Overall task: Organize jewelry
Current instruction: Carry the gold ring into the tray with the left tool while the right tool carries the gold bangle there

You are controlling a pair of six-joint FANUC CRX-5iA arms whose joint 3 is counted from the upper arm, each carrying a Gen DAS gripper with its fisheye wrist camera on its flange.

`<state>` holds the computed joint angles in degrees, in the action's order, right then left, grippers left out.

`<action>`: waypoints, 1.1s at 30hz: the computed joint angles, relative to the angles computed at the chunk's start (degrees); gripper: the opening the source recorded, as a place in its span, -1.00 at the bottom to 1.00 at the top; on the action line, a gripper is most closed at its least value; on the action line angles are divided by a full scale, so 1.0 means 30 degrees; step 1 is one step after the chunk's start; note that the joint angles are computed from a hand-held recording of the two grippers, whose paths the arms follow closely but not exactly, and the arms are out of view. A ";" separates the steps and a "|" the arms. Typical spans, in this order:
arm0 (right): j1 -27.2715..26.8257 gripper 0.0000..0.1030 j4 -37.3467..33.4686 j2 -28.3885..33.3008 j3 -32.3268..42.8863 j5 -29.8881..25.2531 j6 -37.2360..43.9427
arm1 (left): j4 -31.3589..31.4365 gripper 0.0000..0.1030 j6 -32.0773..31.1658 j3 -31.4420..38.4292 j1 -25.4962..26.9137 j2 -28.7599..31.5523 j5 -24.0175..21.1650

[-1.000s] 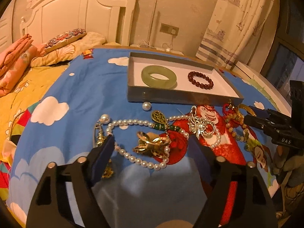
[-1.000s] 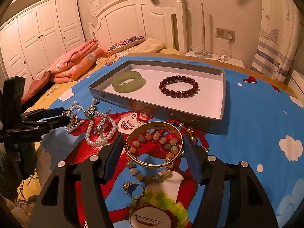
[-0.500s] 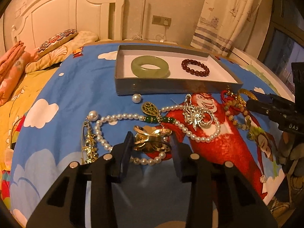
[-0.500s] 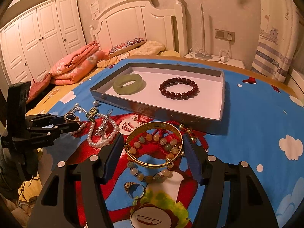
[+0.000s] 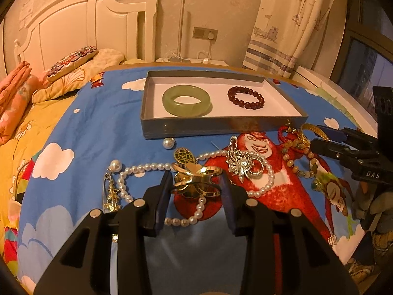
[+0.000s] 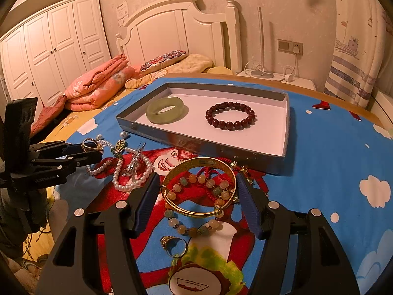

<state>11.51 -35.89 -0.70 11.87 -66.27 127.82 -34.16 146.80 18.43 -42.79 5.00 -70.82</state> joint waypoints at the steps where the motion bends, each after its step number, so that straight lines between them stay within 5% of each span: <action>1: -0.0005 0.19 -0.0015 -0.0001 0.0005 -0.0015 0.0009 | 0.0021 -0.26 -0.0058 0.0028 0.0015 0.0027 0.0021; 18: 0.0196 0.19 -0.0308 0.0458 0.1054 0.1060 -0.0142 | -0.0015 -0.26 -0.2148 0.2055 0.0706 0.1146 0.0817; 27: 0.0705 0.19 0.0415 0.2230 0.2881 0.1420 -0.1781 | 0.1918 -0.26 -0.4390 0.4103 0.2526 0.2758 0.2091; 33: 0.1020 0.19 0.1205 0.3369 0.3666 0.1552 -0.3105 | 0.2778 -0.26 -0.5688 0.6373 0.3540 0.4613 0.1352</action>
<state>14.57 -32.28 9.41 22.87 -61.62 118.50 -25.82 129.73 37.55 -32.17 18.84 -66.77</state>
